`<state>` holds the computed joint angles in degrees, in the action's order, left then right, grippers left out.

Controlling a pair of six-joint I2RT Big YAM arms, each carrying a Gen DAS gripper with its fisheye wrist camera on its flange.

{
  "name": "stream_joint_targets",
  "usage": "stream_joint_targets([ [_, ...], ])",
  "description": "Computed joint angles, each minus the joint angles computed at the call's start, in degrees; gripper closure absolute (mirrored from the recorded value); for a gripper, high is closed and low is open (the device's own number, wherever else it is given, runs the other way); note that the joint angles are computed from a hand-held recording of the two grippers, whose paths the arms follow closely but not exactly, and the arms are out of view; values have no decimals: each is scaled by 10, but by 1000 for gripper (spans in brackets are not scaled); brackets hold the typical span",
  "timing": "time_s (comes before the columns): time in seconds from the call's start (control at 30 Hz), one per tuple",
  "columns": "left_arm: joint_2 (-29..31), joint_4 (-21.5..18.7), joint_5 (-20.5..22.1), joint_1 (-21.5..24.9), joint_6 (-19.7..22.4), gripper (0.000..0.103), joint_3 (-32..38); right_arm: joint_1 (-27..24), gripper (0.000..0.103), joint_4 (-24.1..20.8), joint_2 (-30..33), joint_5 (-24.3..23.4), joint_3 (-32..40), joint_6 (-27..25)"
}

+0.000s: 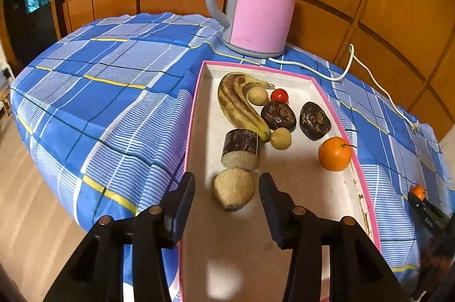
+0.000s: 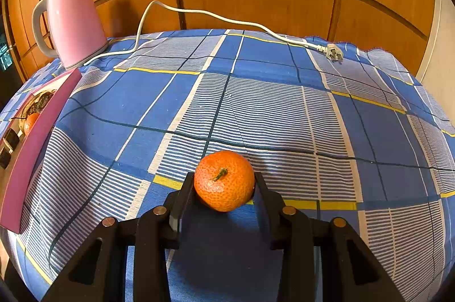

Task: Organize fruits
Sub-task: 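Carry the mandarin orange into the tray and open the right gripper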

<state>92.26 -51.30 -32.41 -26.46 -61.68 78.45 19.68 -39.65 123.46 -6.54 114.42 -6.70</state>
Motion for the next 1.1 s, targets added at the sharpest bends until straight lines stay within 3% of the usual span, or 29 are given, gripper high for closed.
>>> stream_joint_targets([
  [0.17, -3, -13, -15, -15, -21, 55, 3, 1, 64, -2, 1, 5, 3, -3],
  [0.33, -5, -8, -23, -26, -12, 54, 11, 4, 64, -7, 0, 19, 5, -9],
  [0.53, -10, -7, -40, -35, 0, 50, 18, 8, 64, -57, 11, 28, 38, -3],
  [0.6, -12, -5, -41, -36, 2, 50, 17, 9, 64, -76, 9, 11, 44, 2],
  [0.83, -12, -7, -43, -39, 0, 50, 18, 31, 64, -82, -22, -56, 27, -15],
  [1.1, -17, -7, -36, -35, -10, 49, 9, 81, 64, -130, -29, -148, 56, -74],
])
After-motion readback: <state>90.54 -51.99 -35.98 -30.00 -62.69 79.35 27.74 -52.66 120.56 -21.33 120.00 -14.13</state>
